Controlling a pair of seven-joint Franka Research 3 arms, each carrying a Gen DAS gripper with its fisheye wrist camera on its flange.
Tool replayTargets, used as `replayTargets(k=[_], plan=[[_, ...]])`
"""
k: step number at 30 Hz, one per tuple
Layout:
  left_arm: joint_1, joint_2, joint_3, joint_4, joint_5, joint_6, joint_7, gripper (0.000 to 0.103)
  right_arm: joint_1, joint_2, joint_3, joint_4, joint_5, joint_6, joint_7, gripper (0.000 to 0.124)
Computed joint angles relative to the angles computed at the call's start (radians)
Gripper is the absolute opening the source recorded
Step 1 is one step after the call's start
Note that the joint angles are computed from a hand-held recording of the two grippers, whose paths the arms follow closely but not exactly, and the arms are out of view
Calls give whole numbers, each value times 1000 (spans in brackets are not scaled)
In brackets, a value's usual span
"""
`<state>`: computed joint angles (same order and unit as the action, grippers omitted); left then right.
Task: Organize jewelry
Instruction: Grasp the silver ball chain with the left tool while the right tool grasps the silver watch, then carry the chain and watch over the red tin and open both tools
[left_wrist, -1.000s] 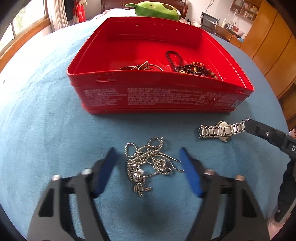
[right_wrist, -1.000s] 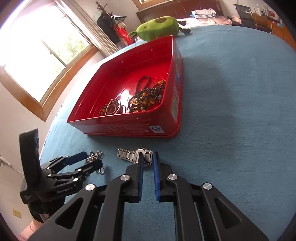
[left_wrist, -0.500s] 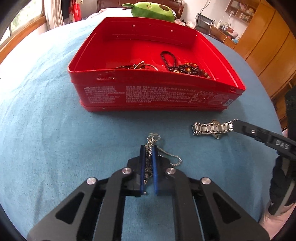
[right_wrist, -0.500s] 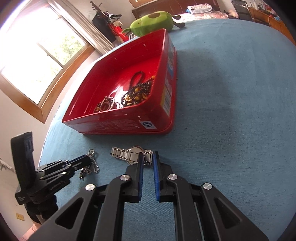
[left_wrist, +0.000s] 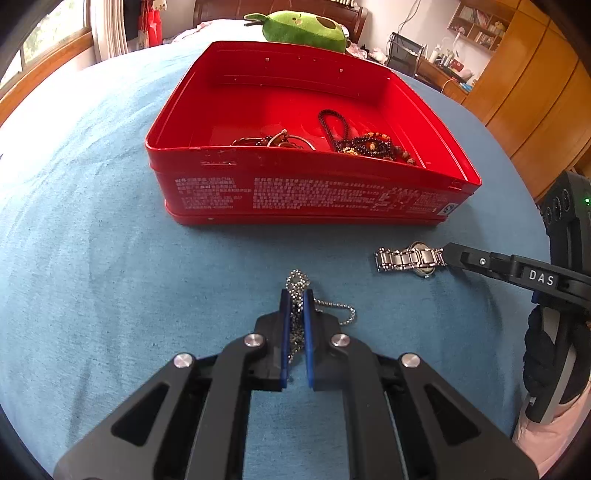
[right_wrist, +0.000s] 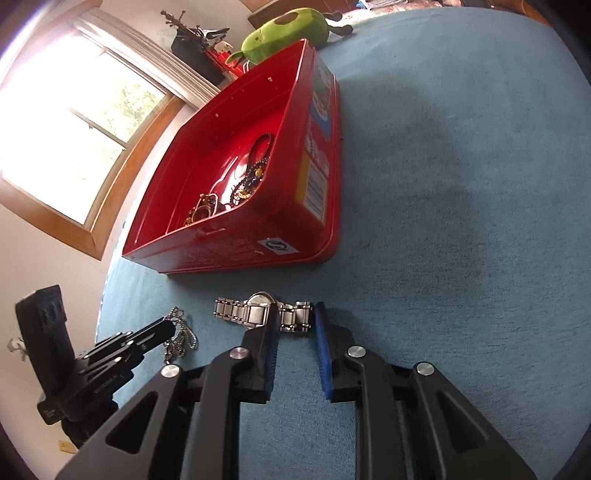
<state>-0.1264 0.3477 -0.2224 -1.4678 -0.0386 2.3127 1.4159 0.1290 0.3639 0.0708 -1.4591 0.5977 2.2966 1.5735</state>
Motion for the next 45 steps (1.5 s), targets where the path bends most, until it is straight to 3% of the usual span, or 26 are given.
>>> replayTargets(k=[2, 3, 18, 23, 29, 37, 45], plan=[[-1, 2, -1, 2, 0, 2, 1, 5, 1, 2, 0, -1, 2, 8, 1, 18], [0, 1, -1, 0, -2, 3, 2, 5, 7, 0, -5, -3, -17, 11, 6, 9], [42, -99, -13, -90, -124, 103, 54, 5, 23, -144, 4, -114, 67, 122, -111, 9], [44, -149, -12, -125, -173, 156, 94, 5, 26, -169, -1, -127, 85, 130, -134, 9], [43, -162, -6, -101, -208, 156, 120, 5, 30, -186, -10, -120, 73, 124, -139, 9], [30, -80, -3, 77, -166, 103, 105, 5, 34, -141, -15, 25, 12, 84, -118, 9], [4, 141, -1, 424, -78, -27, 36, 5, 26, 109, -4, 409, -66, -21, -24, 9]])
